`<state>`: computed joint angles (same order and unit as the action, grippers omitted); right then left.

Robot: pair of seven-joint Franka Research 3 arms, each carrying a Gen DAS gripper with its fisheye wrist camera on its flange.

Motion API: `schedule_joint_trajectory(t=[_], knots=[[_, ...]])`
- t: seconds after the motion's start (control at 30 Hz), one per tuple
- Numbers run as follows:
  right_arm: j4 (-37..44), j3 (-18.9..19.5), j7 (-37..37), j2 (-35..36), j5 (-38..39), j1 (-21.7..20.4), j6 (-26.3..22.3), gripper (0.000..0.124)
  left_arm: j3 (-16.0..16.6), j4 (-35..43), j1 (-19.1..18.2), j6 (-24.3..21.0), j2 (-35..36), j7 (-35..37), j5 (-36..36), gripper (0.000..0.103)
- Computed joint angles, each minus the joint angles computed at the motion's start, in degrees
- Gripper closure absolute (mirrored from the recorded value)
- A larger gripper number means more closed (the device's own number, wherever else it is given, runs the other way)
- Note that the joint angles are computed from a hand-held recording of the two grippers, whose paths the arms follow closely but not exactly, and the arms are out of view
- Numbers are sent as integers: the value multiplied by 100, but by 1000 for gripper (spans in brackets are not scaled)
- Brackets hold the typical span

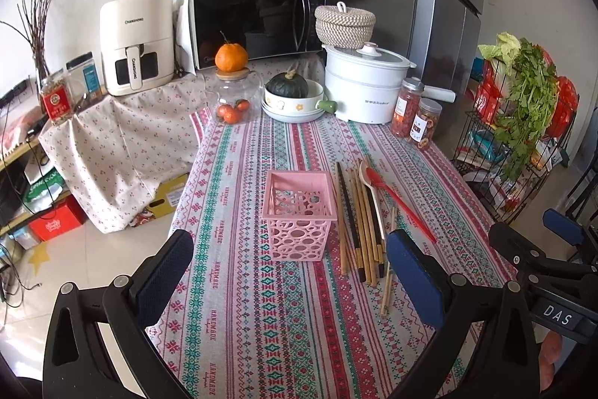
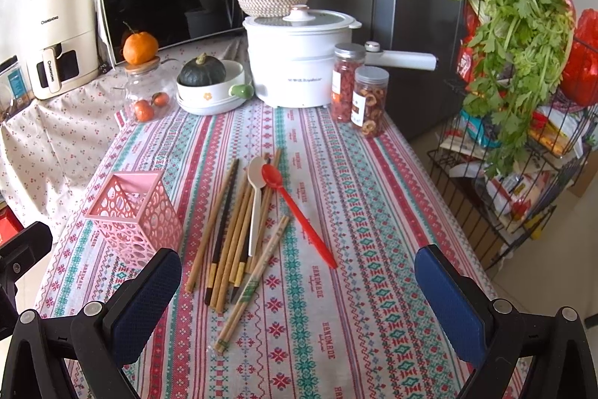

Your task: Organize utensils

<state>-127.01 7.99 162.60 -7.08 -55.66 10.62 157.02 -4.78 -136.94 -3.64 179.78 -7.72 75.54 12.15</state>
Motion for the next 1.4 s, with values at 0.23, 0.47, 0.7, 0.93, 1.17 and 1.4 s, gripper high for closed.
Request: schedule_joint_trajectory(t=[0.23,0.47,0.7,0.93,1.17,1.4], knots=[[-7,-5,3,-2,0,-2,5,21,9,-1,5,51,-6,54,-36,0],[-7,-14,-5,9,38,-5,19,21,-345,42,506,140,8,-572,817,0],[39,-43,-141,67,185,20,29,21,639,94,-776,-148,12,1003,-1085,0],[150,-142,-669,183,605,42,70,22,353,379,-541,-292,186,1436,-1510,0],[803,-490,-3696,770,3371,146,-295,26,14,1388,-213,-1086,747,1832,-1989,0],[2086,-710,-6067,1876,5449,-2,-1446,52,-417,2759,103,-2117,1603,2018,-1918,12]])
